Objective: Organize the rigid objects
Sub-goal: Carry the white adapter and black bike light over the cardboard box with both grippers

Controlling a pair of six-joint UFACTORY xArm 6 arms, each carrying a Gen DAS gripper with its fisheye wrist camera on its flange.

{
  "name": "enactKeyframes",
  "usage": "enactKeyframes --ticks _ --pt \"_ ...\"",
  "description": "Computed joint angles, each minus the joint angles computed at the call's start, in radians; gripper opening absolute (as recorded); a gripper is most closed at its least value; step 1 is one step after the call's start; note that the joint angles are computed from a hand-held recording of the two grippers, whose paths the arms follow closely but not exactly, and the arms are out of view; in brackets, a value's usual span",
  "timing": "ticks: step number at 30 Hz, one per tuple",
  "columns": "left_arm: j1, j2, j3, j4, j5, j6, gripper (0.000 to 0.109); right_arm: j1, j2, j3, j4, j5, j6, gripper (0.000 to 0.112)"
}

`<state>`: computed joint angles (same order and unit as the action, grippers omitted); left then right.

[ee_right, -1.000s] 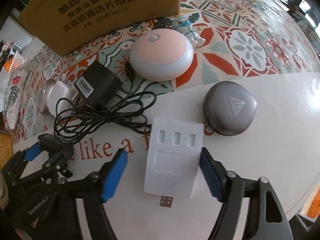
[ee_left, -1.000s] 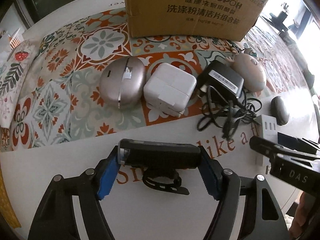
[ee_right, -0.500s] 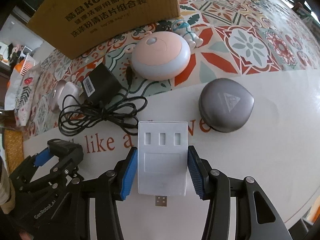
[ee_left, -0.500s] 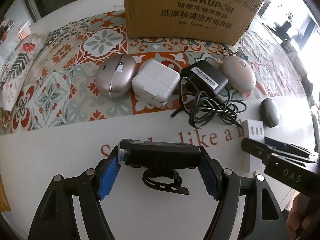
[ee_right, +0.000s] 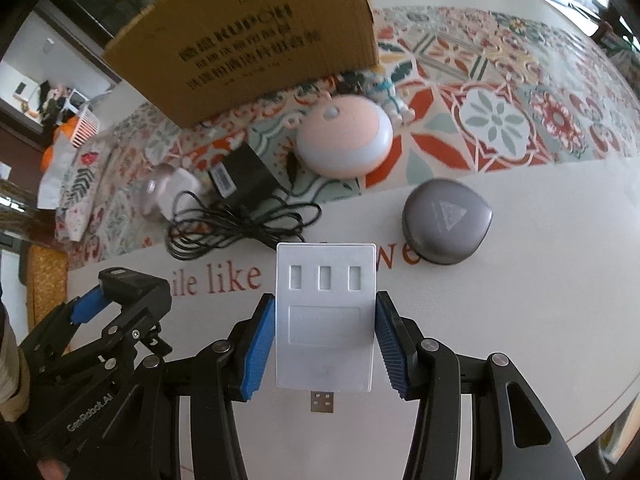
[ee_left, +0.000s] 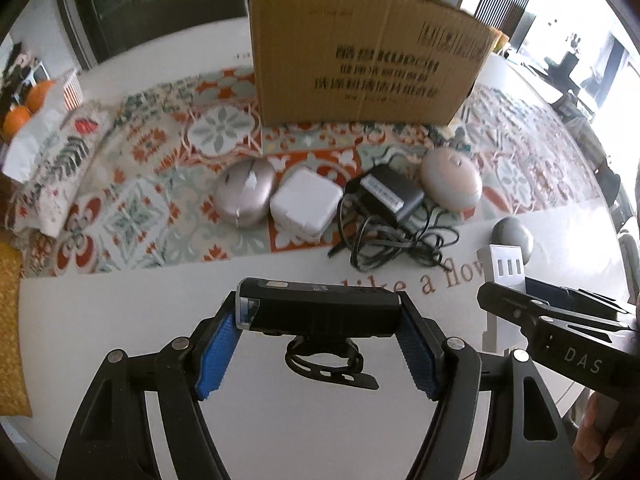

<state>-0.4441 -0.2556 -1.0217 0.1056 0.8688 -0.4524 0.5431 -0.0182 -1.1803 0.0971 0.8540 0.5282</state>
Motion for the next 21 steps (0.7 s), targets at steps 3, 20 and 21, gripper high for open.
enactKeyframes --ticks 3,20,21 --pt "-0.004 -0.002 -0.025 0.026 -0.005 -0.014 0.073 0.002 -0.016 -0.005 -0.024 -0.017 0.006 0.050" --pt "0.006 0.055 -0.201 0.135 -0.058 -0.025 0.073 -0.017 -0.001 -0.137 -0.174 -0.118 0.032 0.050" --pt "0.007 0.061 -0.212 0.138 -0.062 -0.024 0.073 -0.018 0.000 -0.143 -0.180 -0.123 0.034 0.050"
